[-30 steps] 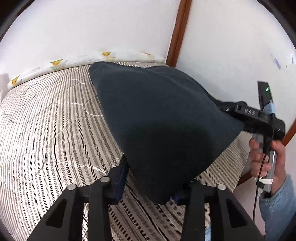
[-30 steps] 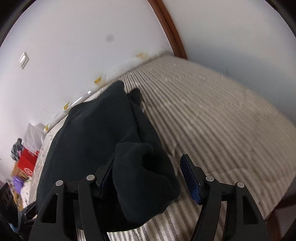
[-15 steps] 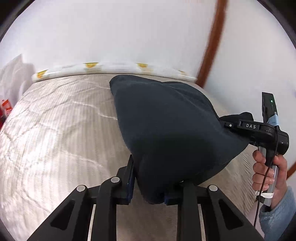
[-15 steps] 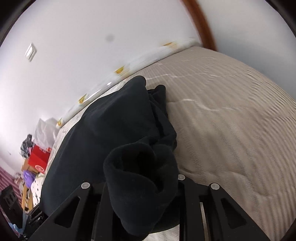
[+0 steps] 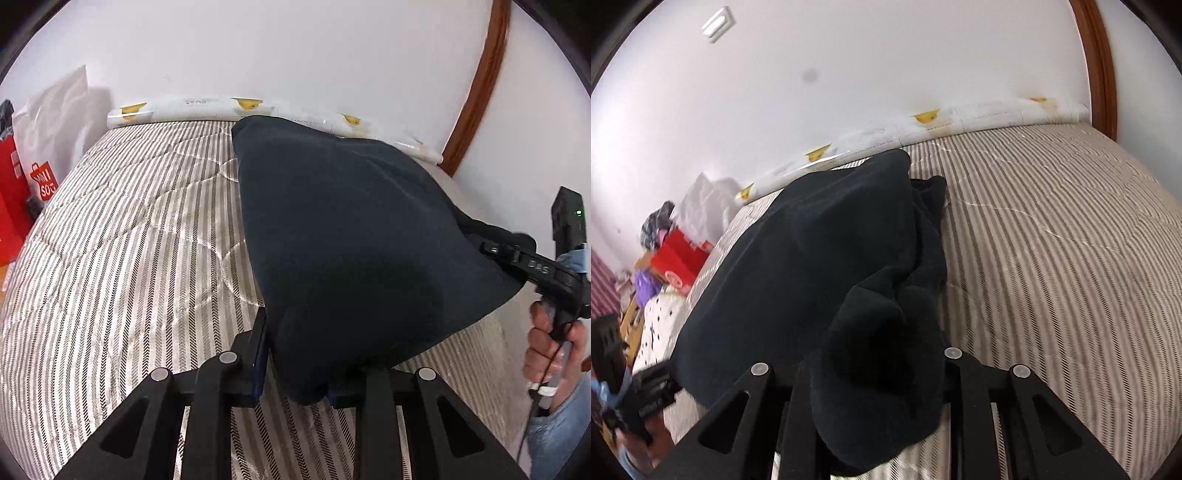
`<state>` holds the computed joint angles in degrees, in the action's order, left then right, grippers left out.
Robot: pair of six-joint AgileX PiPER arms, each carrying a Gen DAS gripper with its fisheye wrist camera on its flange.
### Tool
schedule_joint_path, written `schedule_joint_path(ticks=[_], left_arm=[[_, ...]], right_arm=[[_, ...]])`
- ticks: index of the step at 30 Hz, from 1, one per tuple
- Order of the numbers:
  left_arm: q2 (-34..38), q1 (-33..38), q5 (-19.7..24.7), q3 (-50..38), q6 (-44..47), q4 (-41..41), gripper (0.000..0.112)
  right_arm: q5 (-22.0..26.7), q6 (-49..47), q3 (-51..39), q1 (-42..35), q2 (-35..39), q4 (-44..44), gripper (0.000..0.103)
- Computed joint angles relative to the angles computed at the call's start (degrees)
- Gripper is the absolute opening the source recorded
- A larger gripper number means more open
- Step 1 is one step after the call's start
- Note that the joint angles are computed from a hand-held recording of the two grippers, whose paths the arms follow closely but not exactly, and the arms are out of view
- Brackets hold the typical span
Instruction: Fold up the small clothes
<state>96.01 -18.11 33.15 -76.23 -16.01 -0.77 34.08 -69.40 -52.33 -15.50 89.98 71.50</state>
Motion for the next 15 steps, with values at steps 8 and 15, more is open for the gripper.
schedule_joint_path(ticks=[8, 15], left_arm=[[-3.5, 0.4, 2.3, 2.5, 0.0, -1.9, 0.027], [-7.2, -1.8, 3.9, 4.8, -5.9, 4.8, 0.028]], right_arm=[[-0.3, -1.1, 5.6, -5.9, -10.5, -4.2, 0.034], [-8.2, -2.8, 9.1, 0.3, -16.4, -2.8, 0.034]])
